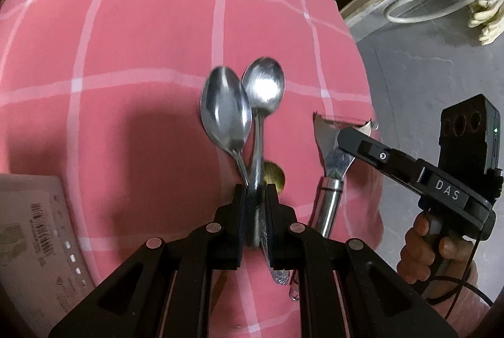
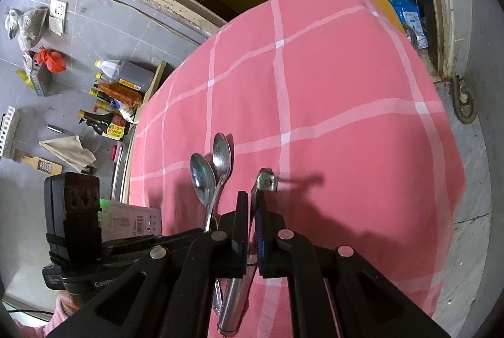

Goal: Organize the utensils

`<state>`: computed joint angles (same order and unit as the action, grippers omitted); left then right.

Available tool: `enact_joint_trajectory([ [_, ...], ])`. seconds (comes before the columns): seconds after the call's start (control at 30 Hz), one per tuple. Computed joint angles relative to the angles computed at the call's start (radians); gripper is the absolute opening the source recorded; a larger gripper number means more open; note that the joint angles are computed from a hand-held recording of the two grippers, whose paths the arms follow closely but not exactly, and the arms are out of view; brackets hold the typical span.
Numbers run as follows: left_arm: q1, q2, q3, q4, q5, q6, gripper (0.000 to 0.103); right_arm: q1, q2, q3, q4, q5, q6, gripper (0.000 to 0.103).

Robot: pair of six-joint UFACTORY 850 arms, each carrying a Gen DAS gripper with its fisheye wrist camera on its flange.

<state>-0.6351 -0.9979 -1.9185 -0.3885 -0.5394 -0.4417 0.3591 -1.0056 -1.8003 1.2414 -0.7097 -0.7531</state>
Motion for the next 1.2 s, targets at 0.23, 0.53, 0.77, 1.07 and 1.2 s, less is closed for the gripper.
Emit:
enact_joint_trajectory([
  [0.23, -0.003, -0.038, -0.066, 0.074, -0.025, -0.033, 0.01, 0.004, -0.002, -0.005, 0.021, 0.016, -0.021, 0.004],
  [0.53, -0.004, -0.137, -0.246, 0.187, -0.142, -0.097, 0.012, 0.002, 0.001, 0.0, 0.024, 0.011, -0.025, 0.004],
  [0.77, -0.042, -0.22, -0.391, 0.309, -0.24, -0.094, 0.034, 0.002, 0.006, 0.004, 0.032, 0.018, -0.025, 0.004],
  [1.07, -0.017, -0.077, -0.099, 0.189, 0.006, -0.13, 0.012, -0.001, 0.015, 0.025, 0.058, 0.016, -0.043, 0.004],
  [1.2, 0.009, -0.024, 0.026, -0.041, 0.141, -0.03, 0.01, -0.002, 0.013, 0.026, 0.067, 0.013, -0.043, 0.004],
])
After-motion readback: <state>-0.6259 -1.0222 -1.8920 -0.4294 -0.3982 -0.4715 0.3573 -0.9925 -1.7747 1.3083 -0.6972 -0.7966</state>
